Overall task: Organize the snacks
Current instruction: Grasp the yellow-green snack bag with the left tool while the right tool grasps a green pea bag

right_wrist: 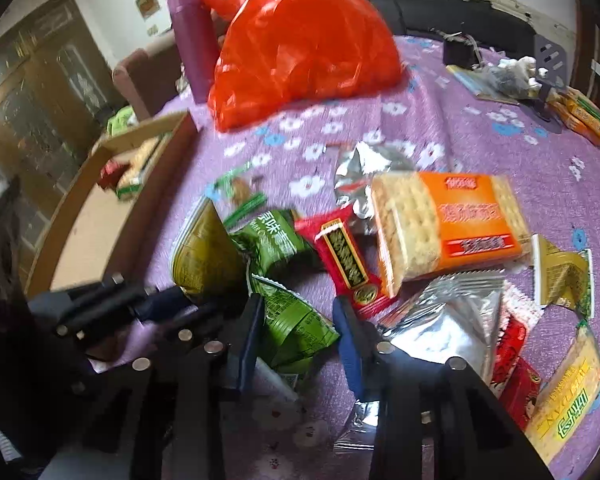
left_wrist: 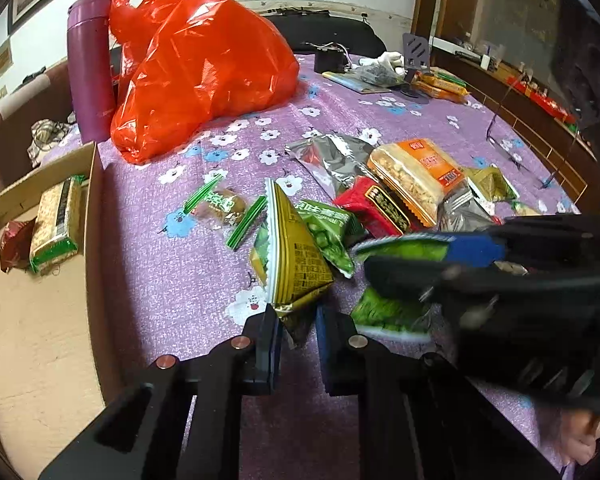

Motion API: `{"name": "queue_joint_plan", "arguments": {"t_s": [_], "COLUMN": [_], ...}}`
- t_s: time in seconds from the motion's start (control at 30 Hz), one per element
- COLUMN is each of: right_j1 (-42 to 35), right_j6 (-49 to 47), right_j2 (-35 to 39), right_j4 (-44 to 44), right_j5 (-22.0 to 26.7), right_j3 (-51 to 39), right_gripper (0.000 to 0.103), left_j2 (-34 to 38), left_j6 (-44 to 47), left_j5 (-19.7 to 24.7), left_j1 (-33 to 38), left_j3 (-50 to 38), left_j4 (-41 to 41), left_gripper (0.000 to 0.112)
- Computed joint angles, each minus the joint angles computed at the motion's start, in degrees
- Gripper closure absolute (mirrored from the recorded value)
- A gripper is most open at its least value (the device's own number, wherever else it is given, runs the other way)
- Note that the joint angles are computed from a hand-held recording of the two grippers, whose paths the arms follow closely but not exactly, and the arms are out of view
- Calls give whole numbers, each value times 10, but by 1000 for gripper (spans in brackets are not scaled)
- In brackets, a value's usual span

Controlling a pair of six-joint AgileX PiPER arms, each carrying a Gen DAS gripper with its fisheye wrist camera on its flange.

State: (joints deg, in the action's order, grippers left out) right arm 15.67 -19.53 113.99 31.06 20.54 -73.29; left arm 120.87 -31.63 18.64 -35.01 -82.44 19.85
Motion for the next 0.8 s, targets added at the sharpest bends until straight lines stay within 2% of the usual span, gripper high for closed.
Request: {"name": "queue_joint_plan", "arguments": {"t_s": [0.23,0.37,0.47,0.57,0.8], "right_j1": [-17,-26,-29,-33,-33], "right_j6": [-43,-141,-233,-282,-282], "right_j2": [-16,-28,-41,-44,-36], "right_j4": [79,183,279,335,338], "right_j5": [-20,-31,-41,-44,-44], "right_j3": [18,32,48,54,50], "right_gripper": [68,68,68,68,68], "left_j2": [-20,-31,-34,-40,-49], "left_j6": [-30,-42,-85,-140,-343], "left_j5": [-42,-67,-72,-77,-67], "left_j1": [4,8,7,6,-8], "left_j3": [30,46,51,59,73], "left_j4": [20,27,69,124,333], "left_gripper": [98,98,98,98,98]}}
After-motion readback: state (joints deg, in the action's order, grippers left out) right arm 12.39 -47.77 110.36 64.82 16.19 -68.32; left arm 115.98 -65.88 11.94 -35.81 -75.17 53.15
